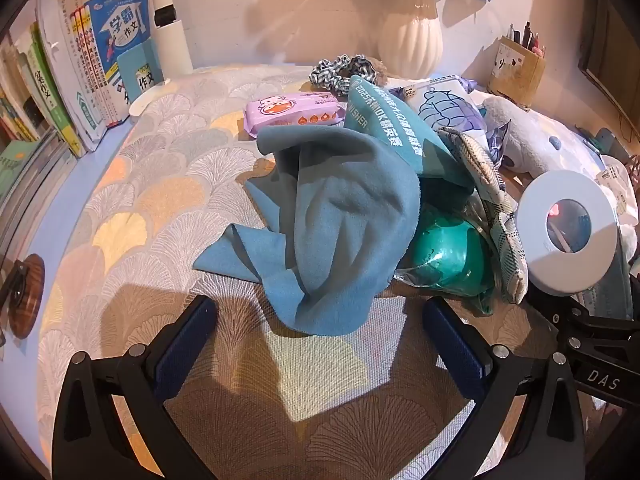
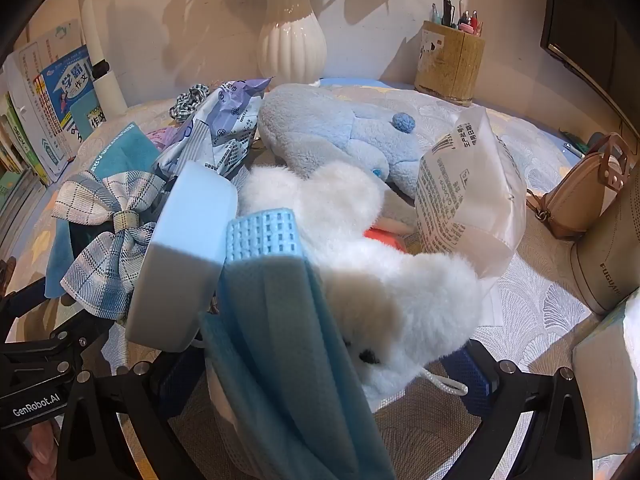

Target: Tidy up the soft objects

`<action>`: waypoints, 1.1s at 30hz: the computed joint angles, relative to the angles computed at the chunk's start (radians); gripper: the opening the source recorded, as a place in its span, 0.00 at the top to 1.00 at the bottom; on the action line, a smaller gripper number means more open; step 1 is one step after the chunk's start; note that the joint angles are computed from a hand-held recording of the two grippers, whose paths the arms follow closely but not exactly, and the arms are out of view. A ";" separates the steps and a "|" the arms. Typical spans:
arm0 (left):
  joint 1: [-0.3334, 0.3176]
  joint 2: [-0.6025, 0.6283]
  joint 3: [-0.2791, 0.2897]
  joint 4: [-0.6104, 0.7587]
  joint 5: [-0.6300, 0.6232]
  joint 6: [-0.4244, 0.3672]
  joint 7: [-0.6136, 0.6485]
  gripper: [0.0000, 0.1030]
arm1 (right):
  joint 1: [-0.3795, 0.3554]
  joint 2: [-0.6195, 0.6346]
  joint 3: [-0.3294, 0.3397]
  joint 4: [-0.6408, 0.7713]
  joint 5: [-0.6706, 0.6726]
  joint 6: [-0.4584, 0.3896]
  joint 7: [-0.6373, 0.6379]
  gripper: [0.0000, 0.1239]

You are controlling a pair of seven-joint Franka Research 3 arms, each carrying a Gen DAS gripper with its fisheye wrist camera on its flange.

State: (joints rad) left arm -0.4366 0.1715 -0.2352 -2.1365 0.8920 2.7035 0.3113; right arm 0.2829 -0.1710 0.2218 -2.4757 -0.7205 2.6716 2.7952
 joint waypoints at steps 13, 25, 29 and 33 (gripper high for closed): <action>0.010 -0.130 -0.046 -0.153 -0.093 0.034 0.083 0.01 | 0.044 -0.100 -0.025 -0.075 0.310 -0.028 -0.305 0.17; 0.141 -0.259 -0.117 -0.158 0.598 0.096 -0.513 0.01 | -0.299 -0.519 0.385 -0.244 0.083 0.158 -0.139 0.17; 0.115 -0.193 -0.083 -0.124 0.668 0.090 -0.580 0.01 | -0.523 -0.468 0.538 -0.204 0.073 0.275 -0.039 0.17; 0.096 -0.151 -0.060 -0.118 0.660 0.094 -0.606 0.01 | -0.568 -0.461 0.553 -0.238 0.096 0.342 -0.022 0.17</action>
